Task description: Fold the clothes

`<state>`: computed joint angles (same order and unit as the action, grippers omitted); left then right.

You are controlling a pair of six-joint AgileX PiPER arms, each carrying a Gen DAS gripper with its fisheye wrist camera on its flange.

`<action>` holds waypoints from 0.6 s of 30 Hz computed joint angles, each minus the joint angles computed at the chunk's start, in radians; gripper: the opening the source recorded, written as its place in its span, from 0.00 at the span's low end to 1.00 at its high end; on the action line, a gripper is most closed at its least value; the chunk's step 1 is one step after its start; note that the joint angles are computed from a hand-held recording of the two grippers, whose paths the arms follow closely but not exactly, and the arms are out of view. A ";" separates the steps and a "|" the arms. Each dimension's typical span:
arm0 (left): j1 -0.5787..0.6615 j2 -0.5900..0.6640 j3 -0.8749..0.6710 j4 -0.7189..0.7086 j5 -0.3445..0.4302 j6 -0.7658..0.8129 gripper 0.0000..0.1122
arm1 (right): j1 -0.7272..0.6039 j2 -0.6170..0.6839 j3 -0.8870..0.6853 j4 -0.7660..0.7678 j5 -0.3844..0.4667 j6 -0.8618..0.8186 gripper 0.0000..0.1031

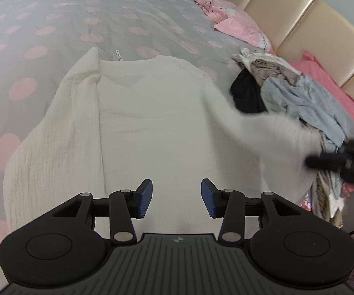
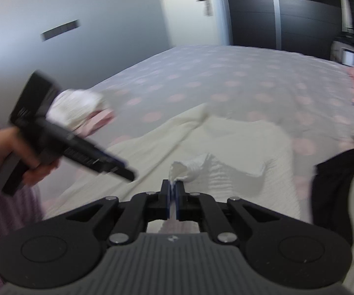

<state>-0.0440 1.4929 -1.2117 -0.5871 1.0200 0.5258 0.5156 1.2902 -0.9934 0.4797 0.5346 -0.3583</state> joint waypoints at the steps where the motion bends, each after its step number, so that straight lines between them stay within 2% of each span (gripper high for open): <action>1: 0.012 -0.009 0.010 -0.014 0.006 0.007 0.38 | 0.019 -0.001 0.006 0.019 0.011 -0.015 0.04; 6: 0.066 -0.026 0.074 -0.085 0.048 0.012 0.43 | 0.098 0.033 0.043 0.018 0.043 -0.036 0.04; 12: 0.054 -0.014 0.162 -0.136 0.072 0.012 0.44 | 0.166 0.109 0.084 -0.041 0.038 0.010 0.07; 15: 0.018 -0.025 0.202 -0.116 0.037 0.002 0.46 | 0.173 0.121 0.112 0.005 0.038 -0.039 0.16; 17: -0.007 -0.032 0.221 -0.084 0.012 -0.013 0.46 | 0.174 0.116 0.124 0.023 0.037 -0.054 0.31; 18: -0.014 -0.035 0.229 -0.071 0.004 -0.017 0.46 | 0.170 0.110 0.131 0.038 0.036 -0.061 0.33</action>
<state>-0.0585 1.4575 -0.9826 -0.6578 1.0244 0.5090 0.6853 1.4005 -0.8628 0.5173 0.5708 -0.4192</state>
